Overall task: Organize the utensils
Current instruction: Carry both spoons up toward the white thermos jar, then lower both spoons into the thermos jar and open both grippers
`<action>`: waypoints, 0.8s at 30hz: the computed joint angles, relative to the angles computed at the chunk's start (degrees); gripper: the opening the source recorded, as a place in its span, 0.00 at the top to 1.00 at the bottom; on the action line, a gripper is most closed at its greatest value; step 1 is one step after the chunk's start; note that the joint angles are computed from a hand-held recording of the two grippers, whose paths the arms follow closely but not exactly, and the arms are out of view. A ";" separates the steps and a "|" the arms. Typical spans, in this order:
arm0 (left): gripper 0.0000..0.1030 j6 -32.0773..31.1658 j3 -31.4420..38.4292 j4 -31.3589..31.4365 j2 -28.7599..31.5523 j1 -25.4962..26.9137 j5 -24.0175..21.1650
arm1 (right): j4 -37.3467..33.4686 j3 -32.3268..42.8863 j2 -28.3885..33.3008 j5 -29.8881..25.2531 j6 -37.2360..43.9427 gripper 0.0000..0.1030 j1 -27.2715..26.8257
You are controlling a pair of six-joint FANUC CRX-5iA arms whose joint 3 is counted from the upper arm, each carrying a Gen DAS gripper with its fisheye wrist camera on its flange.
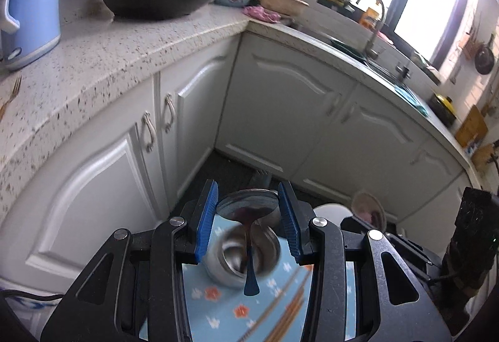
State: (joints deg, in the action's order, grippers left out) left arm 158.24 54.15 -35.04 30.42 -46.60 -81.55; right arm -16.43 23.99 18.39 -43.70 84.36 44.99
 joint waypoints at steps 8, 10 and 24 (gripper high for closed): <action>0.62 2.85 -3.90 -0.65 -1.02 2.47 2.61 | -5.00 5.12 6.53 8.06 -1.00 0.98 -0.81; 0.62 3.03 -4.21 -0.80 -0.78 2.65 3.01 | -4.66 5.12 7.61 9.91 -1.66 0.98 -0.65; 0.62 2.46 -3.99 -0.09 2.03 1.98 3.71 | -7.69 -0.73 6.08 12.42 4.02 0.98 -1.02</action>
State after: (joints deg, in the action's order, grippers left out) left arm 160.70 50.16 -35.13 32.45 -44.62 -77.84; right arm -24.12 23.26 24.47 -31.29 88.37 43.98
